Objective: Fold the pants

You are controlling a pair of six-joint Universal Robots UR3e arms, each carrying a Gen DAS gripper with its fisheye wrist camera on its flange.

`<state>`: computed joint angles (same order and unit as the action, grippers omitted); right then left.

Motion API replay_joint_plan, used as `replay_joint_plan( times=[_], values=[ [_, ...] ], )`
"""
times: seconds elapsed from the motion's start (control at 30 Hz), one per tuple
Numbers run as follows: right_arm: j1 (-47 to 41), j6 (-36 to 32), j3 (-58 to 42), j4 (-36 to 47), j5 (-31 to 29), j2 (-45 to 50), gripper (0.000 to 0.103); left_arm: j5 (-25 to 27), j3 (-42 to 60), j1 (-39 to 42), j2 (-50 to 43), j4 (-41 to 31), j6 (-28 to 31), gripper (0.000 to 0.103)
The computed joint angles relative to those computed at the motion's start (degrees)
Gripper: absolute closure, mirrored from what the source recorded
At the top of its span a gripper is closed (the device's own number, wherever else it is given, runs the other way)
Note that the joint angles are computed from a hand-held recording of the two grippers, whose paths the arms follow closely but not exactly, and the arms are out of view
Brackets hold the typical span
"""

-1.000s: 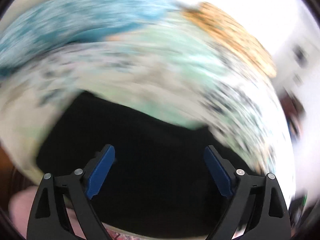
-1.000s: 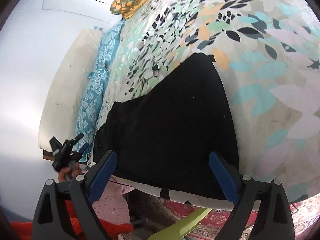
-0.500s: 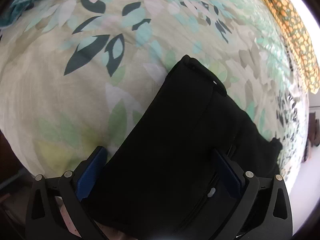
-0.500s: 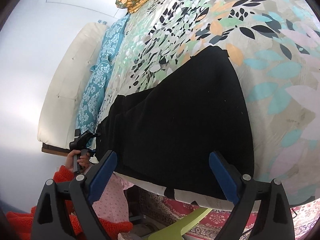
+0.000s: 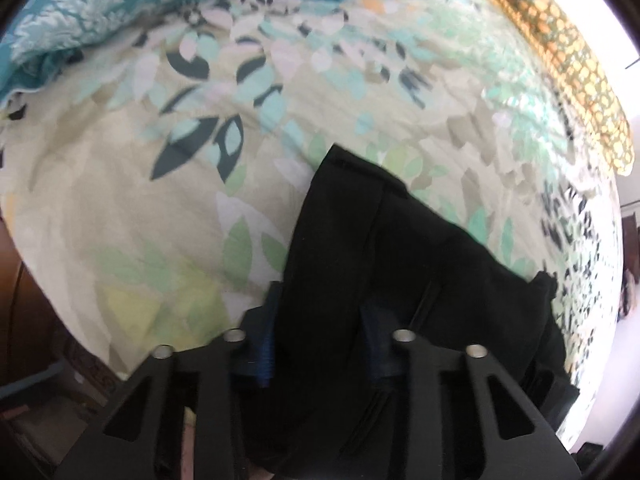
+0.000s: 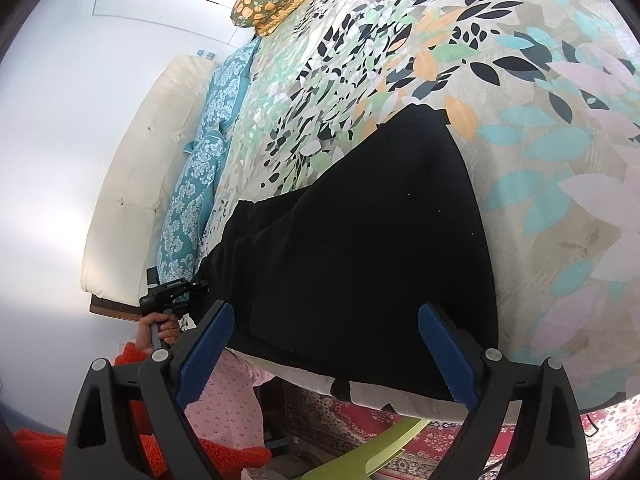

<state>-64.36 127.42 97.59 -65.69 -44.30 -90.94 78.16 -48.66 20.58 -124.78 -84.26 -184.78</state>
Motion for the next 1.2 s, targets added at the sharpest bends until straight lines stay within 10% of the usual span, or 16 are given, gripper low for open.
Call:
replay_joint_plan(
  times=[0.4,0.73,0.83,1.0,1.2],
  values=[
    [0.47,-0.23,-0.68,1.02,1.75,0.4,0.009,-21.91,-12.21,-2.31,19.47,1.02,-1.91,0.091],
    [-3.06,-2.86,-0.79,3.46,2.46,-1.29,0.009,-19.22,2.83,-29.55,1.93,2.91,-1.79,0.092],
    [-6.04,-6.23,-1.47,7.33,4.02,-2.01,0.009,-26.7,5.0,-31.23,0.38,-0.62,2.02,0.092],
    [-8.33,-11.69,-3.59,13.96,7.36,-0.54,0.009,-23.84,0.88,-28.28,9.32,9.0,4.34,0.028],
    [0.49,-25.21,-13.61,32.4,8.96,7.81,0.009,-19.01,-9.12,-18.74,14.65,18.05,-0.31,0.027]
  ],
)
